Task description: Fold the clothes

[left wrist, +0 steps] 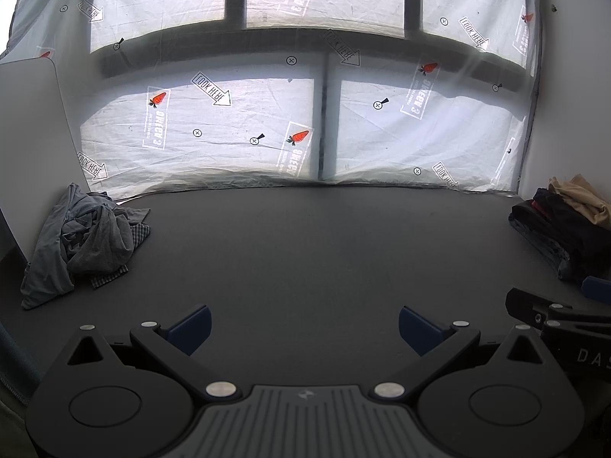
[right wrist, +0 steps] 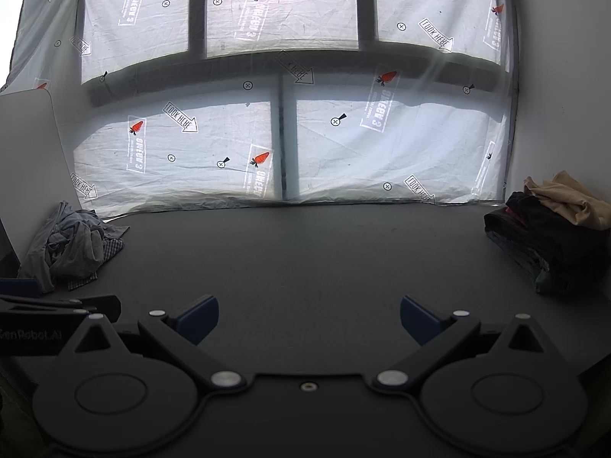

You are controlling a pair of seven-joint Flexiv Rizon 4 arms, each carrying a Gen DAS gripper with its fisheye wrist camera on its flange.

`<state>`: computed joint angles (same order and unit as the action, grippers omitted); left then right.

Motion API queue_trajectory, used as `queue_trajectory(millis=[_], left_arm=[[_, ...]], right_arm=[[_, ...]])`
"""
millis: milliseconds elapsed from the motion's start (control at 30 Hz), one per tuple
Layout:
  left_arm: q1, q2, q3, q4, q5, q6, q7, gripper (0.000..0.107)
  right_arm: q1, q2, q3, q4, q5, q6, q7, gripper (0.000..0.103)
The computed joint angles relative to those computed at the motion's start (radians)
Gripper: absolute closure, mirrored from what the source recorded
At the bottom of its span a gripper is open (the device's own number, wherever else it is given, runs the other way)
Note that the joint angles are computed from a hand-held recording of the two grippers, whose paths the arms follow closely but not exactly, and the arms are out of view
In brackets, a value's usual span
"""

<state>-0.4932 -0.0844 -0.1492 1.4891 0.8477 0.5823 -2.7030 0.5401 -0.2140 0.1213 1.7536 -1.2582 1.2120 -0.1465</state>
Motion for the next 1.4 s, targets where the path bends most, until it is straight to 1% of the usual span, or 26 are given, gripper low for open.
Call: queue_trajectory(millis=[133,333,433,500,567,633,700,767,800,933,1000,1033,1133,1167,1267,1333,1400], left_arm=[[0.005,-0.016,0.003,-0.015,-0.012,0.006,0.007,0.004],[-0.002,-0.078,0.022,-0.067,-0.038,0.037,0.01,0.004],[-0.007,-0.114,0.042,-0.097,-0.049,0.076,0.009,0.004],[-0.012,-0.156,0.057,-0.139,-0.055,0.091,0.012,0.004],[-0.021,-0.195,0.078,-0.185,-0.064,0.086,0.022,0.004],[-0.034,-0.238,0.101,-0.248,-0.072,0.062,0.032,0.004],[-0.047,-0.269,0.126,-0.304,-0.081,0.036,0.034,0.004],[-0.048,-0.3,0.147,-0.36,-0.108,0.011,0.042,0.004],[-0.044,-0.318,0.156,-0.392,-0.129,-0.006,0.047,0.004],[-0.044,-0.381,0.201,-0.497,-0.18,-0.07,0.042,0.004],[-0.045,-0.395,0.22,-0.518,-0.193,-0.085,0.029,0.004],[-0.042,-0.398,0.227,-0.518,-0.203,-0.087,0.019,0.004],[-0.009,-0.389,0.229,-0.479,-0.269,-0.071,-0.001,0.004],[0.007,-0.383,0.226,-0.459,-0.297,-0.062,-0.002,0.004],[0.038,-0.357,0.239,-0.397,-0.324,-0.043,-0.037,0.004],[0.062,-0.345,0.245,-0.365,-0.337,-0.042,-0.053,0.004],[0.097,-0.334,0.247,-0.336,-0.355,-0.034,-0.043,0.004]], right_arm=[[-0.005,0.0,0.0,-0.001,0.026,-0.01,-0.014,0.0],[-0.025,-0.002,-0.019,-0.001,-0.009,-0.015,0.011,0.0],[-0.049,-0.022,-0.035,-0.014,-0.013,0.028,0.012,0.0],[-0.062,-0.039,-0.055,-0.031,-0.04,0.059,0.026,0.0],[-0.074,-0.063,-0.077,-0.055,-0.071,0.097,0.044,0.0],[-0.085,-0.095,-0.093,-0.088,-0.07,0.122,0.048,0.0],[-0.095,-0.144,-0.098,-0.139,0.006,0.146,0.005,0.0],[-0.109,-0.2,-0.075,-0.203,0.162,0.16,-0.104,0.0],[-0.109,-0.223,-0.074,-0.233,0.206,0.165,-0.133,0.0],[-0.1,-0.321,-0.09,-0.365,0.337,0.182,-0.211,0.0],[-0.089,-0.375,-0.107,-0.428,0.387,0.197,-0.23,0.0],[-0.093,-0.4,-0.09,-0.461,0.426,0.182,-0.263,0.0],[-0.13,-0.488,0.046,-0.601,0.573,0.06,-0.465,0.0],[-0.127,-0.51,0.062,-0.639,0.597,0.028,-0.507,0.0],[-0.093,-0.581,0.077,-0.764,0.648,-0.067,-0.603,0.0],[-0.068,-0.637,0.09,-0.864,0.686,-0.128,-0.663,0.0],[-0.036,-0.702,0.096,-0.984,0.716,-0.196,-0.721,0.0]])
